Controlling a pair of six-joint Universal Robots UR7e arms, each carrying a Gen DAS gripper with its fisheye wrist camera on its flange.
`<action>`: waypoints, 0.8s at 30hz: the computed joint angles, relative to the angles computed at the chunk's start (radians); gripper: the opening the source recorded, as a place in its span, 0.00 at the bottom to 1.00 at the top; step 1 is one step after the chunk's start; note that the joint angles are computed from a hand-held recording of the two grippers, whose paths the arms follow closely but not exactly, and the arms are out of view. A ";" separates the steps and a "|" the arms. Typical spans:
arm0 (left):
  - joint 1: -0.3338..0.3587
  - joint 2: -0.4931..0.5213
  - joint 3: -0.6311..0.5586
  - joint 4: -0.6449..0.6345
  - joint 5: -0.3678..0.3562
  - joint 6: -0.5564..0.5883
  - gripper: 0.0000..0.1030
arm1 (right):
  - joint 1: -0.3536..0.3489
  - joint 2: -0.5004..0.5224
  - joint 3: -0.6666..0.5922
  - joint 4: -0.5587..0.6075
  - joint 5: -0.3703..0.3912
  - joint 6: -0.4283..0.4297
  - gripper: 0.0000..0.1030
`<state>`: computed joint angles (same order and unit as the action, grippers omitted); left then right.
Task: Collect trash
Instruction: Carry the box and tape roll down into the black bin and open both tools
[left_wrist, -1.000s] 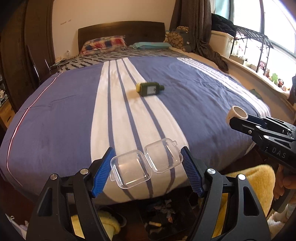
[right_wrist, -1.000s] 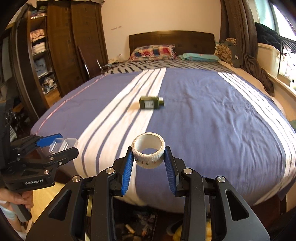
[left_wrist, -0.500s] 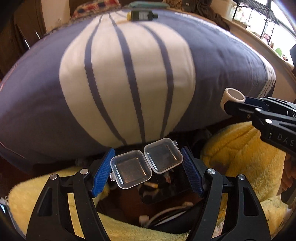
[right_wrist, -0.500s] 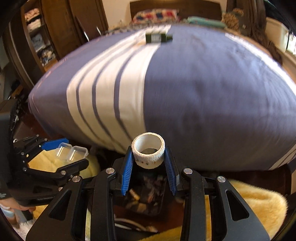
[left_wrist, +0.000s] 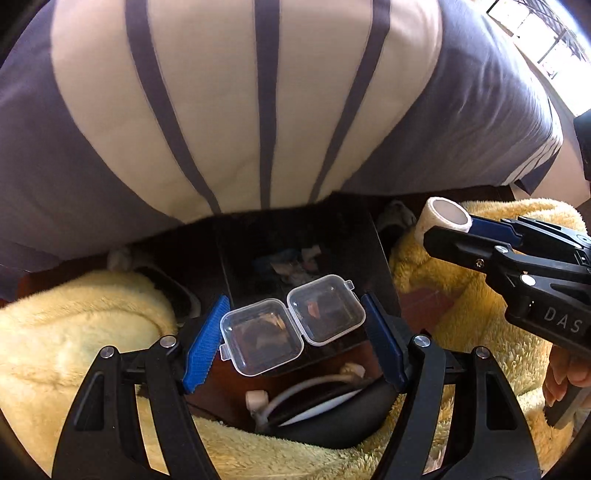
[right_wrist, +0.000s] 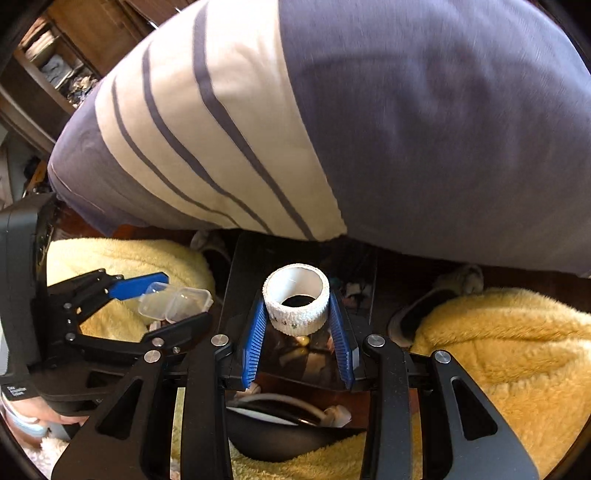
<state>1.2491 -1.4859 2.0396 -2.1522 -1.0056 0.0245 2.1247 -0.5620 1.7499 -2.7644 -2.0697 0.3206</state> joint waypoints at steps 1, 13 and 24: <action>0.004 0.003 -0.002 0.003 -0.005 0.002 0.67 | -0.004 0.001 0.001 0.003 0.005 0.006 0.35; 0.003 0.011 -0.008 0.017 0.016 -0.012 0.84 | -0.022 0.006 -0.022 0.007 0.003 0.025 0.61; -0.041 -0.047 -0.014 -0.048 0.065 0.015 0.89 | 0.023 -0.056 -0.011 -0.058 -0.112 0.006 0.93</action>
